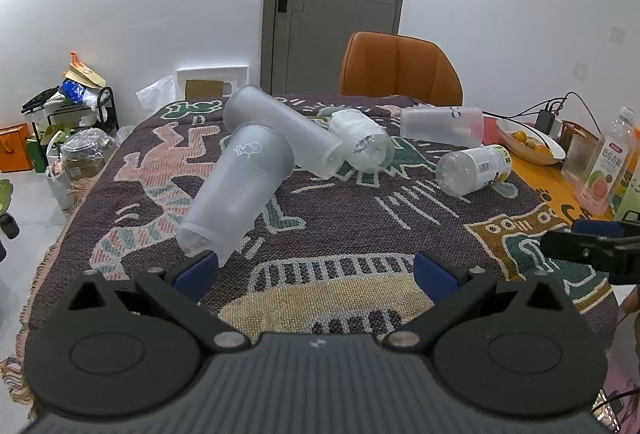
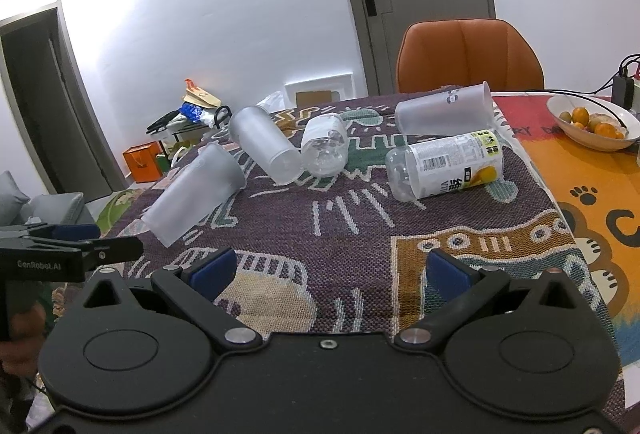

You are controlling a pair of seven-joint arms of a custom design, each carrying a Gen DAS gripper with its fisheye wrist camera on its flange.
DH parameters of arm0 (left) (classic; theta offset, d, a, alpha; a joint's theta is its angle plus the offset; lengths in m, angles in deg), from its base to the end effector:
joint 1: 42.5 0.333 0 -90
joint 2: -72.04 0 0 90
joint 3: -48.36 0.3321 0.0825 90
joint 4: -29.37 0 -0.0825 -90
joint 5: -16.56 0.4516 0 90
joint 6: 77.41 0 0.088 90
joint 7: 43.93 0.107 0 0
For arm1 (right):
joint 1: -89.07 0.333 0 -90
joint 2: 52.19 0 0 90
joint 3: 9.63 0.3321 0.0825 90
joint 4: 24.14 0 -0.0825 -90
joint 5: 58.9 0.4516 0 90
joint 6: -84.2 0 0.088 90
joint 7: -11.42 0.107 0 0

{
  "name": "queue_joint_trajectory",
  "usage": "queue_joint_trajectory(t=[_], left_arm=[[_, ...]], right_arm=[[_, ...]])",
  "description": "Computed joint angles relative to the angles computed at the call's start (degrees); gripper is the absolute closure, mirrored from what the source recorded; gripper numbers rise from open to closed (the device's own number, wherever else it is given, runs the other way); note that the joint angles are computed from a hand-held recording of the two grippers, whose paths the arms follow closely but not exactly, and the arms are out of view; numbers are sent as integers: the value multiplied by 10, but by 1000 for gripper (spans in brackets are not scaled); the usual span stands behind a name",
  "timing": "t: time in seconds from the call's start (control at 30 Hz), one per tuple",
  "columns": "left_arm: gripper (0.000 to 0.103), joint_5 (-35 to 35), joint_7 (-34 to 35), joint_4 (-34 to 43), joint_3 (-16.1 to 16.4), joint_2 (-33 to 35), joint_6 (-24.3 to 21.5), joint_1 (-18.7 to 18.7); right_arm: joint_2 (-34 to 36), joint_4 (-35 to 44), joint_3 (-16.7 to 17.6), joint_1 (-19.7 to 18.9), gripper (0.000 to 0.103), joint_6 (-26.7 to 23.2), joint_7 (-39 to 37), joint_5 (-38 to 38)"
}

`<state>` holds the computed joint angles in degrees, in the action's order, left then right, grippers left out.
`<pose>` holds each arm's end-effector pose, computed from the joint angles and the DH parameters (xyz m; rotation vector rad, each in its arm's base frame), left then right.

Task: Flip cup upright
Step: 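Move the left gripper onto the lying frosted cup and close on it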

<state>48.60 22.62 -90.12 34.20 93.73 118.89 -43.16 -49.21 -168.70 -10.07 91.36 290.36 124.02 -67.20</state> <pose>0.6371 -0.2208 0.3236 -1.3528 2.0479 -1.1220 0.5468 0.0359 0.3423 -1.3954 1.6999 -0.6749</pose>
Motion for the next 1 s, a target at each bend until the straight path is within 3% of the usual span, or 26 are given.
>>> queue_joint_trajectory(t=[0.4, 0.47, 0.57, 0.67, 1.0], left_arm=[[0, 35, -12, 14, -34, 12, -12, 37], [0, 40, -11, 19, -38, 17, -15, 42], [0, 19, 13, 27, 1, 19, -17, 2], [0, 19, 27, 43, -4, 31, -19, 7], [0, -12, 89, 115, 25, 86, -22, -26]], right_arm=[[3, 7, 3, 5, 0, -15, -19, 25], [7, 12, 6, -3, 0, -17, 8, -7], [15, 24, 12, -21, 0, -22, 69, -70], [22, 27, 14, -24, 0, -11, 71, -75], [68, 53, 25, -64, 0, 36, 131, -121]])
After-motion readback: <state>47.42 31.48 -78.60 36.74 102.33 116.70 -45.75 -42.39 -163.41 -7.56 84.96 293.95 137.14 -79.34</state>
